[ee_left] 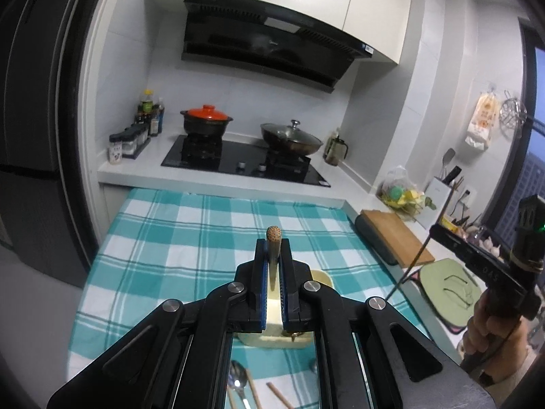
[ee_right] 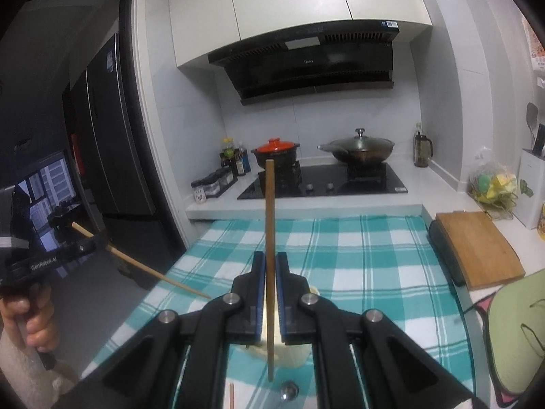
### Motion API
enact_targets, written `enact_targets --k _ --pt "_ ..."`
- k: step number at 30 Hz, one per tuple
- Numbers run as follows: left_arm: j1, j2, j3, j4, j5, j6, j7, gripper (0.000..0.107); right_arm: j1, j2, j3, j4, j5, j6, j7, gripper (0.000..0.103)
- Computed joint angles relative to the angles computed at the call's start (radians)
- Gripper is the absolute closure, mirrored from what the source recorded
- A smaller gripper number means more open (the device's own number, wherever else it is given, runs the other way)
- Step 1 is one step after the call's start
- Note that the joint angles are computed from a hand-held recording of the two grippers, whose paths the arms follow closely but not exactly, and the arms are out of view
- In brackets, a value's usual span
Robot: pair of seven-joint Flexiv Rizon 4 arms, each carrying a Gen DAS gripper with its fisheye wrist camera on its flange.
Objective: Organize utensils
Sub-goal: 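Lift both held chopsticks upright and carry them over the cream holder, then open both tools to drop the chopsticks into the cream holder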
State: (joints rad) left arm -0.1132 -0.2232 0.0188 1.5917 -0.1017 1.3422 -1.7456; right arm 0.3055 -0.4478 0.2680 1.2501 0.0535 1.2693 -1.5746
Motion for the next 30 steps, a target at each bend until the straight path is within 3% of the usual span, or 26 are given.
enact_targets --k 2,6,12,20,23,25,27,29,30 --pt "-0.021 -0.062 0.019 -0.088 0.05 -0.058 -0.038 0.103 0.034 -0.062 -0.034 -0.081 -0.036 0.009 0.034 0.097" --pt "-0.015 -0.157 -0.002 -0.182 0.026 -0.167 -0.027 0.103 0.065 -0.181 -0.053 -0.222 -0.082 -0.024 0.059 0.097" --pt "-0.018 -0.25 -0.003 -0.253 0.01 -0.307 -0.027 0.103 0.078 -0.303 -0.06 -0.366 -0.099 -0.208 0.083 0.097" --pt "-0.035 -0.285 0.017 -0.284 0.044 -0.355 -0.052 0.102 0.07 -0.33 -0.069 -0.362 -0.061 -0.281 0.089 0.097" --pt "-0.034 -0.272 0.015 -0.263 0.044 -0.345 -0.066 0.081 0.071 -0.316 -0.077 -0.327 -0.059 -0.271 0.088 0.093" --pt "-0.043 -0.251 0.03 -0.232 0.062 -0.321 -0.099 0.054 0.07 -0.299 -0.08 -0.296 -0.057 -0.257 0.095 0.093" --pt "-0.039 -0.22 0.03 -0.184 0.066 -0.297 -0.107 0.052 0.069 -0.28 -0.083 -0.262 -0.059 -0.246 0.105 0.075" --pt "-0.023 -0.168 0.014 -0.097 0.042 -0.264 -0.092 0.052 0.06 -0.247 -0.083 -0.2 -0.054 -0.205 0.114 0.065" --pt "-0.018 -0.142 0.01 -0.054 0.035 -0.244 -0.087 0.05 0.054 -0.225 -0.081 -0.159 -0.051 -0.181 0.117 0.065"
